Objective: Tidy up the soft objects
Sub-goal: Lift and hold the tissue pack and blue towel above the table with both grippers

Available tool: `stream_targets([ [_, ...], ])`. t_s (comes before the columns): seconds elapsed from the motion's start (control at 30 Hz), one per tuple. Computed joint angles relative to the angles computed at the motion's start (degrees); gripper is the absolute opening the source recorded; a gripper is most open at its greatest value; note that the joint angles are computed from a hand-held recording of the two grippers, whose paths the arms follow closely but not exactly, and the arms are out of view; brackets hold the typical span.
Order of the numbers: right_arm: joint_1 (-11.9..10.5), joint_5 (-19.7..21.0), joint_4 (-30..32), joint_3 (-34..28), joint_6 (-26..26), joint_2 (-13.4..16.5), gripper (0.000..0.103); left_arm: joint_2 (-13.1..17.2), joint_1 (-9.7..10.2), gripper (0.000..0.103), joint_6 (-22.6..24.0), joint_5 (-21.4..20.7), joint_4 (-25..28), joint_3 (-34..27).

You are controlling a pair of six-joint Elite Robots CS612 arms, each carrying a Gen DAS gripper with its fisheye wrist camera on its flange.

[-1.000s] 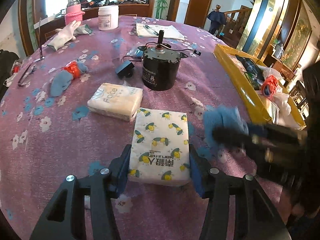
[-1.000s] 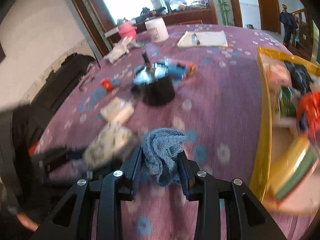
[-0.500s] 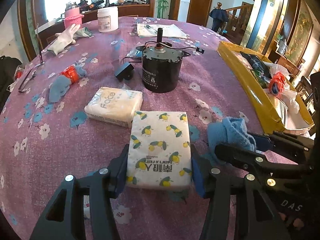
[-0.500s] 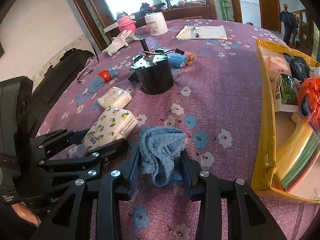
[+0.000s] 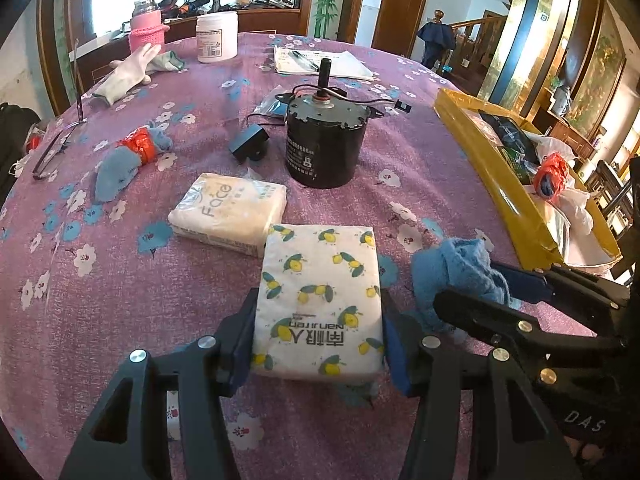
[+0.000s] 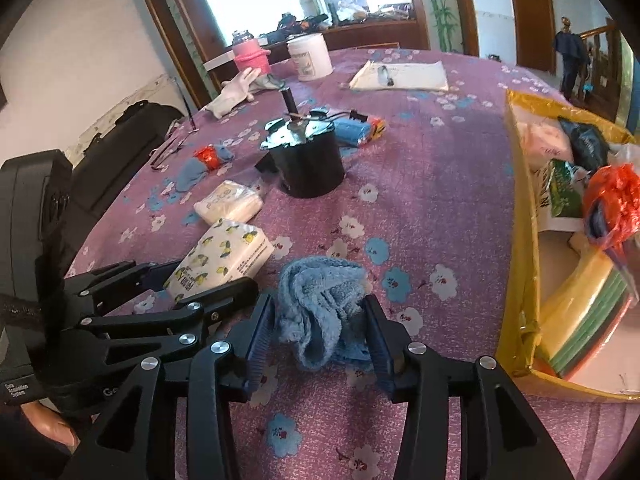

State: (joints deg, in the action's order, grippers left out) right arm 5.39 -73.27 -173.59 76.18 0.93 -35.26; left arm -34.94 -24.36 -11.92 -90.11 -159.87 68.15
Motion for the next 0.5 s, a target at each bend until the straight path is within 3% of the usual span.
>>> stream_targets([
  [0.07, -0.1, 0.2, 1.4, -0.4, 0.7, 0.1, 0.045, 0.0, 0.04, 0.052, 0.0, -0.1, -0.1, 0.0],
  [0.1, -0.3, 1.1, 0.8, -0.3, 0.7, 0.1, 0.038, 0.0, 0.07, 0.052, 0.0, -0.3, -0.3, 0.1],
  [0.17, 0.0, -0.3, -0.4, 0.1, 0.4, 0.0, 0.036, 0.0, 0.11, 0.051, 0.1, -0.6, -0.5, 0.2],
  [0.5, 1.0, -6.3, -6.6, 1.8, 0.2, -0.5, 0.036, -0.9, -0.06, 0.051, -1.8, 1.5, -9.1, 3.1],
])
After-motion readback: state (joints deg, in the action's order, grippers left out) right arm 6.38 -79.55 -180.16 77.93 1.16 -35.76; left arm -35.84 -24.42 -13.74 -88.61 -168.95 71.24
